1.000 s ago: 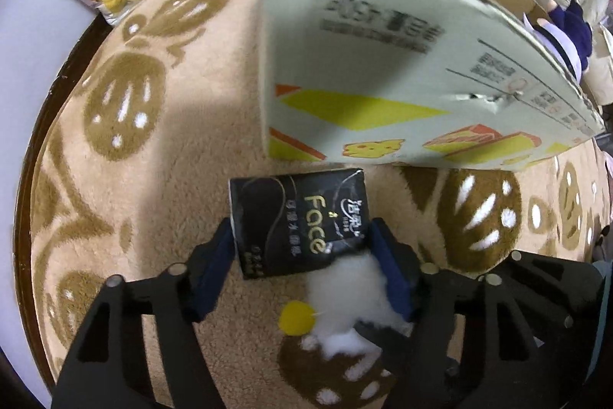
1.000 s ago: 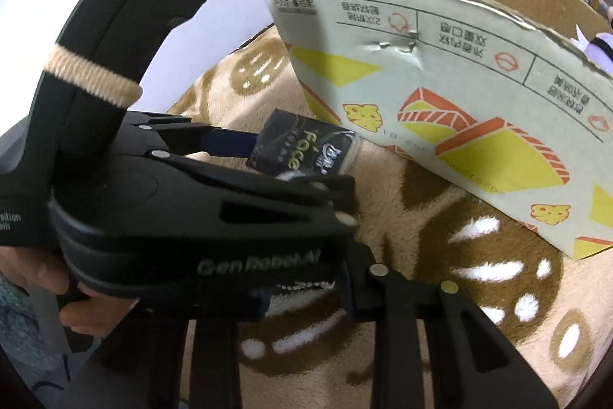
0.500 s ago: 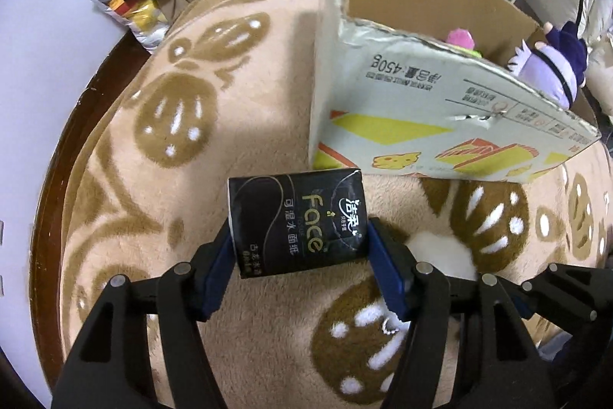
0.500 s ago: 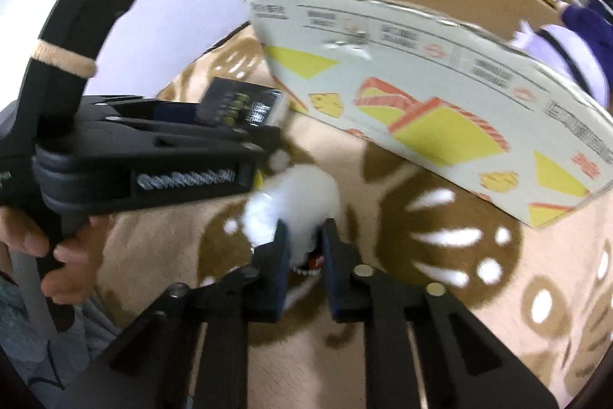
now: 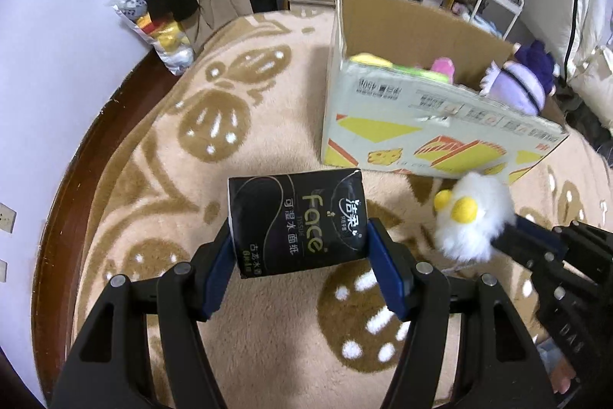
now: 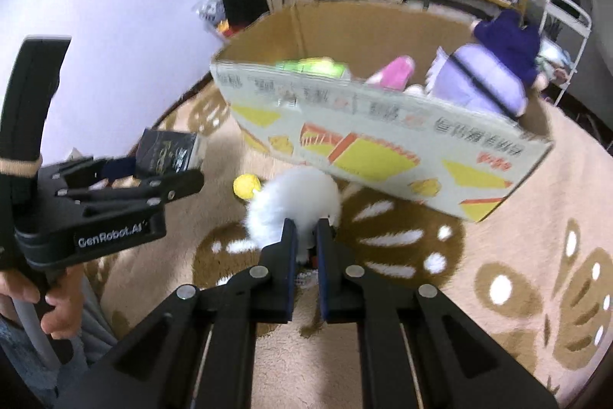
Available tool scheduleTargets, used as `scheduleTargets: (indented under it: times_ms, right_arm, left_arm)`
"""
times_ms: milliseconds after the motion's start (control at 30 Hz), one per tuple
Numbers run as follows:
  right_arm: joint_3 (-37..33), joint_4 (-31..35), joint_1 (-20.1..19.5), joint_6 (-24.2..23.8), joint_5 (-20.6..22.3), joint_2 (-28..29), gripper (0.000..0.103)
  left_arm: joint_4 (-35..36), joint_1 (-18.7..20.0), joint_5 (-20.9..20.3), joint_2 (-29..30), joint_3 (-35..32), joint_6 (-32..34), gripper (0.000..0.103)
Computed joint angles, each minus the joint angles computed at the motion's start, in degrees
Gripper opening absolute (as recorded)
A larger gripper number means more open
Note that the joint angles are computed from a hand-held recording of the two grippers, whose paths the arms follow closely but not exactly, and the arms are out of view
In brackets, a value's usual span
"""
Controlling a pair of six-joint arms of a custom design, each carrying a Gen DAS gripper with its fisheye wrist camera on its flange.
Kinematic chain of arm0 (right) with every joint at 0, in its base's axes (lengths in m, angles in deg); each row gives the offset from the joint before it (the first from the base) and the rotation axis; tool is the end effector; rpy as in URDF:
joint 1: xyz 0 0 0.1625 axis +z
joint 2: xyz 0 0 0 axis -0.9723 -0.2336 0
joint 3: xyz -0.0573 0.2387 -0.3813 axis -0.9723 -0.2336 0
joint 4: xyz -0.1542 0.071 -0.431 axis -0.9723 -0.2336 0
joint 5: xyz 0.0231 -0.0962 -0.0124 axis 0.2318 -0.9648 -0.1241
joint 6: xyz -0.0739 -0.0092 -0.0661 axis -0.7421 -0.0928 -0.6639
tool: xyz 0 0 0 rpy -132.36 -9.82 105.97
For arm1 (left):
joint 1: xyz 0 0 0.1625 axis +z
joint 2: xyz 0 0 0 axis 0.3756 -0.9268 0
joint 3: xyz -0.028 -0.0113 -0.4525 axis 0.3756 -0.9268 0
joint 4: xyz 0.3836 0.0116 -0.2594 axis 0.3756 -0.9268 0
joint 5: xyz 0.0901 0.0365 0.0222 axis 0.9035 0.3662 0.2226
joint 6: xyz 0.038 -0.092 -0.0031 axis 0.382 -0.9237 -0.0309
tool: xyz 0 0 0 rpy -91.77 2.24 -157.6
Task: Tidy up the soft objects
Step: 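Lift Face tissue pack with left tool while right tool carries chick over box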
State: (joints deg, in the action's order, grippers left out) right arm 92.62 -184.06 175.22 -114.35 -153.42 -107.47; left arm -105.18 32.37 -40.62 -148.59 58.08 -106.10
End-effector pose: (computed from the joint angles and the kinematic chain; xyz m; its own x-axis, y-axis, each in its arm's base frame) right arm 0.1918 -0.6102 0.0819 -0.7701 -0.4015 0.4957 -0.5635 0.7924 -0.2336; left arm -0.1631 -0.5906 0.1495 -0.7365 -0.0677 -0.6730 0.2797 0.8755 -0.3941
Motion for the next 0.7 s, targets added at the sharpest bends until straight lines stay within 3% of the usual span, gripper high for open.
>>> scheduleTargets:
  times_ms: [267,400,500,700]
  right_arm:
    - [3.05,-7.84,0.92,0.78,1.62,-4.34,0.010]
    - [2.72,-11.53,1.74,1.21,0.93,-4.83,0.010]
    - [2.33,-13.86,1.04,1.34,3.35,-5.03,0.010]
    - [0.71,-15.56,1.11,0.23,5.50,-5.27,0.010]
  left_arm:
    - [-13.72,-5.13,8.16,-0.76,4.26,8.14,0.065]
    - [-26.62,-7.40,10.82,0.61,5.90,16.21,0.065]
    - [-40.75,-9.14,13.30,3.58,6.13,27.14,0.065]
    - [-50.27,-9.53,12.33,6.77,3.64,37.08,0.065]
